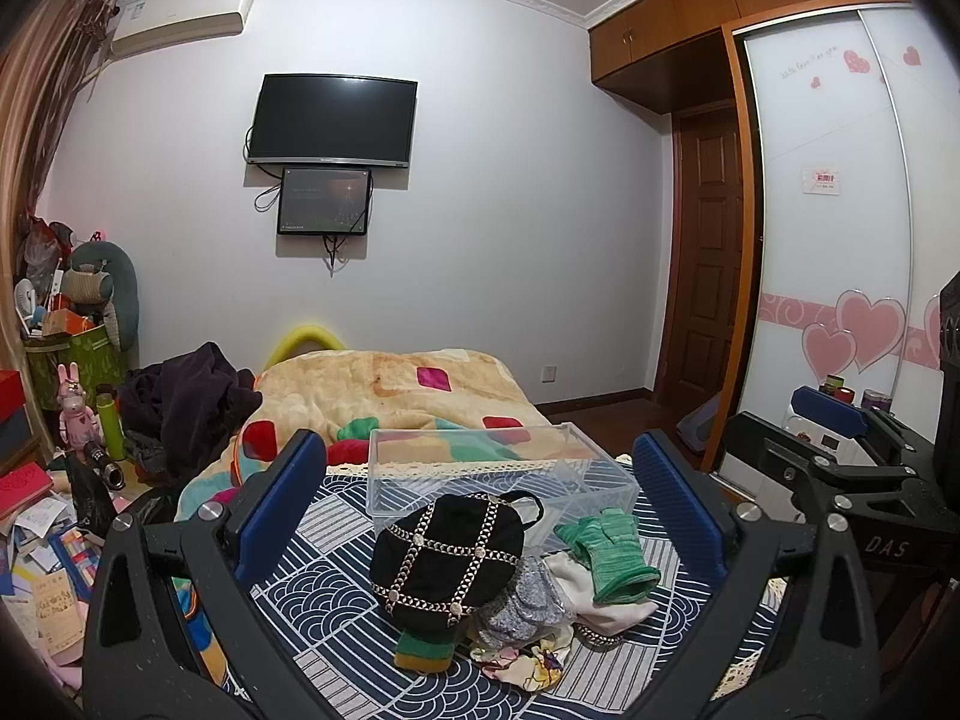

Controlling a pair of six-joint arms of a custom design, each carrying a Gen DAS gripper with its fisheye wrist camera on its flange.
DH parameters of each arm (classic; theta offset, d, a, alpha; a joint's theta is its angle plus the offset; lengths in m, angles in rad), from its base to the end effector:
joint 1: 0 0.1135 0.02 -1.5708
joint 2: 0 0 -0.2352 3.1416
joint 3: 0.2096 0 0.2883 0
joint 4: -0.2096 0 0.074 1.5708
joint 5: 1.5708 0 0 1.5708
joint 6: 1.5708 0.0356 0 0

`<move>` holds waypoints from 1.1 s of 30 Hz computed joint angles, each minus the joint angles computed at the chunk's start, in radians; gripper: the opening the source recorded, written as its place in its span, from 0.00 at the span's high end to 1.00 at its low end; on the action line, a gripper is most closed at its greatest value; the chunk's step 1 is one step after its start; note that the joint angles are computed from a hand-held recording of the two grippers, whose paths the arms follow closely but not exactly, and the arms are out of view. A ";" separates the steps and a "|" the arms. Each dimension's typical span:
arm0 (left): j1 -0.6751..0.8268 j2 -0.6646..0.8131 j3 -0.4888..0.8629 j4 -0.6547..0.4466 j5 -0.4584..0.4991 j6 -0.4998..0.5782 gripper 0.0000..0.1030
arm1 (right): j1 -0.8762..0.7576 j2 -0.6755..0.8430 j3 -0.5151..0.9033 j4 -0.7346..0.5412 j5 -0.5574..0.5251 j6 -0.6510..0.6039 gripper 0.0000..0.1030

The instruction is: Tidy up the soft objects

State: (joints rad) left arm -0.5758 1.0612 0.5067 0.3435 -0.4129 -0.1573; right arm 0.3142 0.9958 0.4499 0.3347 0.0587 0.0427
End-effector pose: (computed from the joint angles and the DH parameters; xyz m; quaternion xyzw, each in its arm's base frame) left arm 0.2433 -0.1409 0.1990 0.0320 0.7713 -0.0717 0.6316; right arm 0.2587 0.0819 0.1928 -0.0869 0.7727 0.0891 0.6224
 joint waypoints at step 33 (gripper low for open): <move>0.218 0.671 0.366 -0.089 0.310 -0.103 0.00 | -0.104 0.455 0.259 -0.194 -0.170 0.042 0.21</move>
State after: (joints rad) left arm -0.3576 1.7324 0.8723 0.2541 -0.1030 -0.2604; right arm 0.2105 1.4507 0.7088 0.1409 -0.1116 0.0851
